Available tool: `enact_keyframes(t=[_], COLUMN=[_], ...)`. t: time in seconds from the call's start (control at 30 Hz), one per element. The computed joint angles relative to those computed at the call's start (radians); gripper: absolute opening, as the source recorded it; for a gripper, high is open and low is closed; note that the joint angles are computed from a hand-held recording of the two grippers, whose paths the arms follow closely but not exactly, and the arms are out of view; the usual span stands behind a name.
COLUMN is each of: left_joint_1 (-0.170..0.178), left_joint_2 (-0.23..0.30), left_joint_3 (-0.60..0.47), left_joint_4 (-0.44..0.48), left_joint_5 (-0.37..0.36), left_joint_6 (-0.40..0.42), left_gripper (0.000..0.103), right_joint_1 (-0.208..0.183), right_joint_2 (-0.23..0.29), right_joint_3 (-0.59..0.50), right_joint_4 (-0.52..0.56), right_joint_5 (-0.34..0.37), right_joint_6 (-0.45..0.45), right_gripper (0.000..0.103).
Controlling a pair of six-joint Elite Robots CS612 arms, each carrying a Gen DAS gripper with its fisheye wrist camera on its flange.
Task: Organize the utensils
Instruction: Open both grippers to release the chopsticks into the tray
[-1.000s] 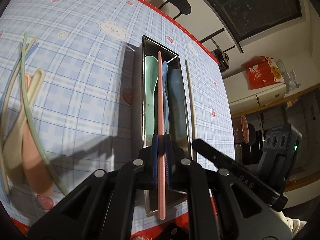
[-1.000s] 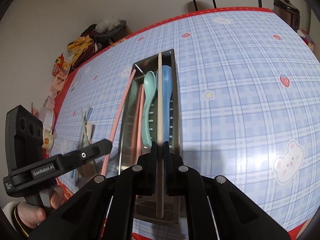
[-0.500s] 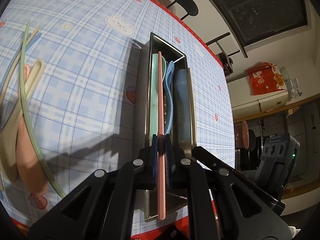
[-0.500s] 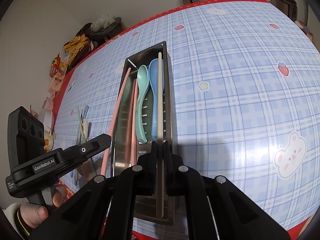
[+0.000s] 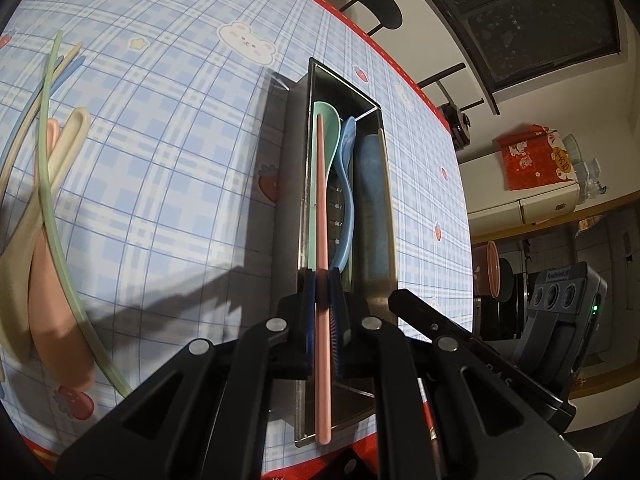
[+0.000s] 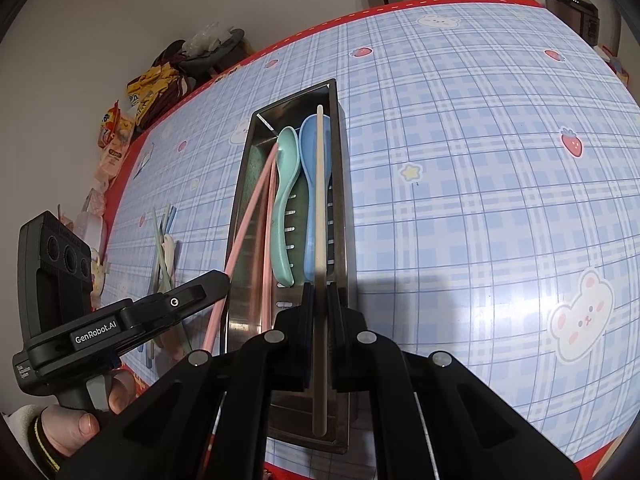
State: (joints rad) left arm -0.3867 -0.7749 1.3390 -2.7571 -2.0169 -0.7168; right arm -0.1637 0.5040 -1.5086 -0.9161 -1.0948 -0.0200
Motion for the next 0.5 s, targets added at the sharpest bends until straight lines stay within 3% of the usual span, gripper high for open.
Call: enact_keyframes(t=[0.1, 0.23, 0.27, 0.37, 0.43, 0.47, 0.5], left_joint_1=[-0.002, -0.007, -0.008, -0.010, -0.011, -0.011, -0.011], left_joint_2=[0.001, -0.011, -0.017, -0.037, -0.051, -0.059, -0.063], left_joint_3=[-0.007, -0.004, 0.000, 0.017, 0.030, 0.036, 0.040], left_joint_4=[0.009, -0.011, -0.021, -0.047, -0.063, -0.067, -0.071], left_joint_5=[-0.002, 0.030, 0.044, 0.096, 0.131, 0.151, 0.162], left_joint_6=[0.016, 0.056, 0.068, 0.098, 0.112, 0.117, 0.118], left_gripper=[0.012, 0.031, 0.037, 0.057, 0.067, 0.078, 0.082], right_joint_1=[0.001, -0.001, -0.002, -0.002, -0.004, -0.004, -0.004], right_joint_2=[-0.003, -0.006, -0.006, -0.005, -0.004, -0.004, -0.004], right_joint_3=[0.005, 0.003, 0.001, -0.014, -0.024, -0.025, -0.028], right_joint_4=[0.005, -0.017, -0.026, -0.075, -0.107, -0.116, -0.125], right_joint_5=[-0.001, 0.008, 0.009, -0.001, -0.004, -0.008, -0.009], right_joint_6=[-0.005, -0.007, -0.010, -0.015, -0.016, -0.017, -0.017], right_gripper=[0.008, 0.010, 0.015, 0.047, 0.058, 0.067, 0.076])
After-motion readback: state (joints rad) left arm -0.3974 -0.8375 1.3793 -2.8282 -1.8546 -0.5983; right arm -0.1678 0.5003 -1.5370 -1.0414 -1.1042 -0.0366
